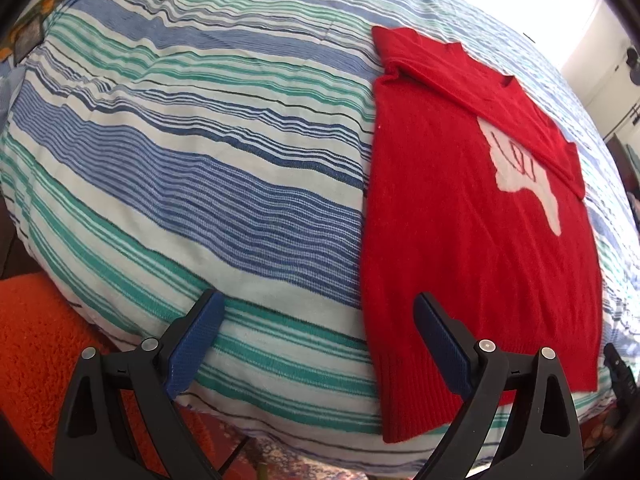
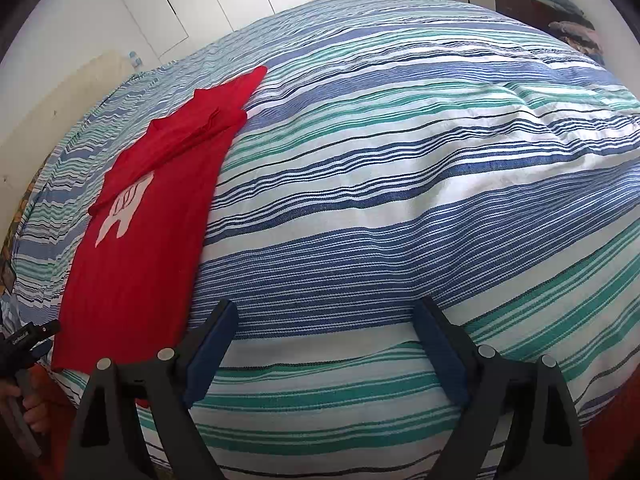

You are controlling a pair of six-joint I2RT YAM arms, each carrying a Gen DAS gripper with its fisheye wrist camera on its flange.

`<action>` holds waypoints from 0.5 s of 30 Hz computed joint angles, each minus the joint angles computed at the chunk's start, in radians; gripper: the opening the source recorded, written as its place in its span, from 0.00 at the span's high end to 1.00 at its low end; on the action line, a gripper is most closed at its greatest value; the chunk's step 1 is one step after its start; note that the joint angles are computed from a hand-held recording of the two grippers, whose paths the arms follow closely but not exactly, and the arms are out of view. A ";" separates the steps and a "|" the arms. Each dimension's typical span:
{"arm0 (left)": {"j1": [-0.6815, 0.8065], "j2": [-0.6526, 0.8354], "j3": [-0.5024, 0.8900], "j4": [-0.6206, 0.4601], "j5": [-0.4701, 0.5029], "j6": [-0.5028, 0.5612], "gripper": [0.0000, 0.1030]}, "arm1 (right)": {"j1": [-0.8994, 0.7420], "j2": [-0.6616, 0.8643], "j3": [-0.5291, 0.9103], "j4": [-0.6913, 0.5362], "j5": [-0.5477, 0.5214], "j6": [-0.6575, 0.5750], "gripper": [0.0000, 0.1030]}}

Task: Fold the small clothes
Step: 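Grasp the sweater hem with both tools and fold it over again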

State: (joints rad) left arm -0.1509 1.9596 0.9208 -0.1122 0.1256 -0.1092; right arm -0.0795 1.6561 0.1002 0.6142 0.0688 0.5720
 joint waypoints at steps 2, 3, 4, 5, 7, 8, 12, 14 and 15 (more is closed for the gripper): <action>0.029 -0.047 -0.020 -0.034 0.076 0.004 0.07 | -0.028 -0.050 -0.006 -0.031 -0.033 0.001 0.14; 0.043 -0.074 -0.032 -0.056 0.132 0.019 0.07 | -0.062 -0.119 -0.014 -0.080 -0.078 0.007 0.14; 0.051 -0.094 -0.041 -0.076 0.179 0.042 0.07 | -0.106 -0.201 -0.028 -0.125 -0.152 0.012 0.15; 0.051 -0.105 -0.050 -0.089 0.211 0.062 0.07 | -0.143 -0.274 -0.045 -0.151 -0.238 0.016 0.15; 0.032 -0.109 -0.064 -0.112 0.253 0.095 0.12 | -0.198 -0.332 -0.062 -0.162 -0.432 0.012 0.16; 0.017 -0.099 -0.058 -0.126 0.263 0.107 0.17 | -0.192 -0.312 -0.051 -0.167 -0.500 0.005 0.18; -0.048 -0.033 -0.010 -0.154 0.251 0.129 0.41 | -0.046 -0.136 0.022 -0.124 -0.553 0.009 0.32; -0.069 -0.008 0.008 -0.160 0.220 0.128 0.55 | 0.016 -0.096 0.042 -0.094 -0.527 0.025 0.33; -0.073 0.004 0.018 -0.168 0.203 0.125 0.68 | 0.034 -0.072 0.056 -0.081 -0.526 0.034 0.36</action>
State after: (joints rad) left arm -0.2236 1.9639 0.9391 -0.2804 0.3282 0.0157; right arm -0.0459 1.5841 0.1564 0.5335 -0.4569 0.6057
